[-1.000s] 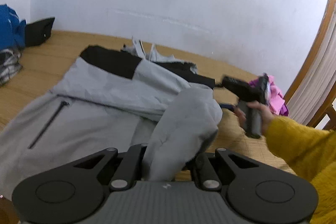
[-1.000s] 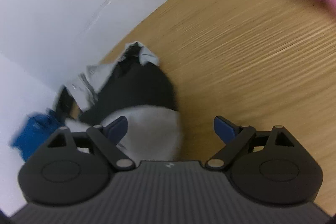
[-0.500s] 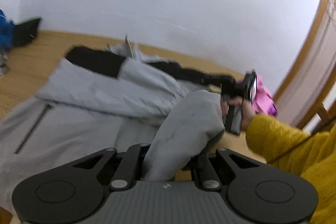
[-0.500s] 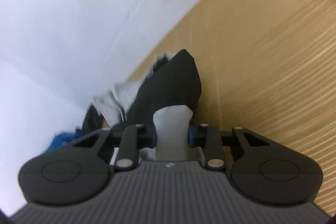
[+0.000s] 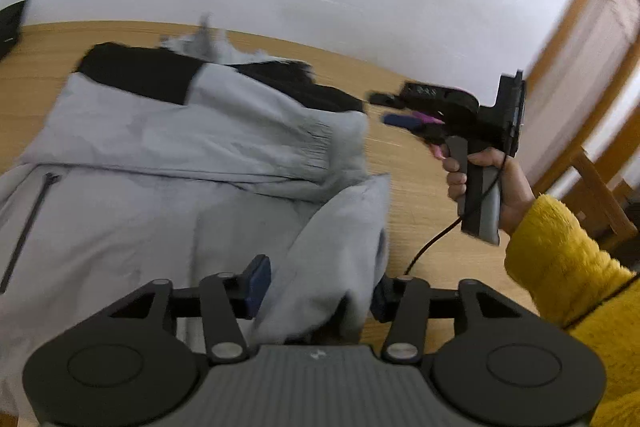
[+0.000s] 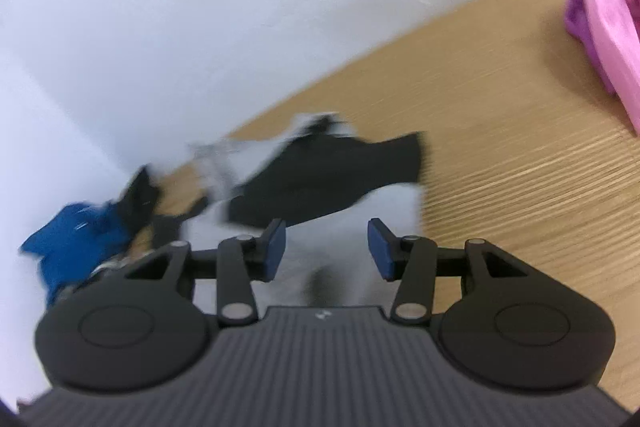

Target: Fold clothes

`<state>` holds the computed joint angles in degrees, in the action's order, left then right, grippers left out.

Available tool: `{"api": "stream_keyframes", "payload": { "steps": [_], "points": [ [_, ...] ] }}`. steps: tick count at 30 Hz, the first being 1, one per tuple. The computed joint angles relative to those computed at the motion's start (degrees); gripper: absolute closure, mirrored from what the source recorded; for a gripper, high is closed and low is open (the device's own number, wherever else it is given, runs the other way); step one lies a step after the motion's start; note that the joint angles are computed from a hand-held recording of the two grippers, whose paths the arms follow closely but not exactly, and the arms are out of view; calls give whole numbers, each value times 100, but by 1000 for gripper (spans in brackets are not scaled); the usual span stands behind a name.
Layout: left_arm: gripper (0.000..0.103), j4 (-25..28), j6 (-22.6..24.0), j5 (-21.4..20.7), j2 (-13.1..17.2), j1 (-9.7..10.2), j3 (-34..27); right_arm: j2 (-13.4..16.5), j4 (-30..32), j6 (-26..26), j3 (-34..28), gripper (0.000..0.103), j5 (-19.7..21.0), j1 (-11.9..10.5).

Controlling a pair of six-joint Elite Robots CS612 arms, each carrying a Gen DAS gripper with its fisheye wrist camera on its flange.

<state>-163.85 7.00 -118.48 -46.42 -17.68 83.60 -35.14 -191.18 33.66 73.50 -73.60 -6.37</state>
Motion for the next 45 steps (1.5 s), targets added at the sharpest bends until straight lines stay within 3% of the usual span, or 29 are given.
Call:
{"api": "stream_keyframes", "payload": {
  "steps": [2,4,6,9,10,13,16,18,21,26,31,36,40,45],
  "points": [
    [43,192,364,-275,45,31,-84,-109,-318,-252,192,52,386,87],
    [40,460,870,-609,70,83,-142,-201,-318,-571,338,45,856,178],
    [39,711,1399,-890,80,156,-176,-321,2,-1049,484,45,913,313],
    [35,1123,2098,-1327,81,354,-238,-519,969,-1904,643,46,152,598],
    [34,1247,2229,-1441,95,442,-281,-568,1442,-1942,653,46,-293,695],
    [31,1656,2614,-1766,149,706,-441,-637,2862,-1434,571,46,-1677,958],
    [30,1851,2744,-1625,260,909,-636,-678,3712,-777,538,46,-2917,1211],
    [31,1970,2817,-1518,344,1040,-780,-717,3779,-234,577,46,-3323,1369],
    [31,2091,2748,-1228,470,1130,-1021,-879,3587,345,792,46,-3571,1524],
    [31,1903,2427,-750,694,1126,-1351,-919,3753,599,770,46,-3942,1704],
    [31,1920,2178,-229,907,1011,-1691,-896,3765,659,663,46,-4017,1723],
    [31,1911,2226,342,1121,857,-2024,-581,3450,267,246,46,-3871,1675],
    [31,2259,2154,624,1393,751,-2592,-274,3061,-1,-159,46,-3405,1498],
    [31,2186,1947,1141,1830,542,-3361,203,2806,-380,-1009,46,-2745,1142]
  ]
}}
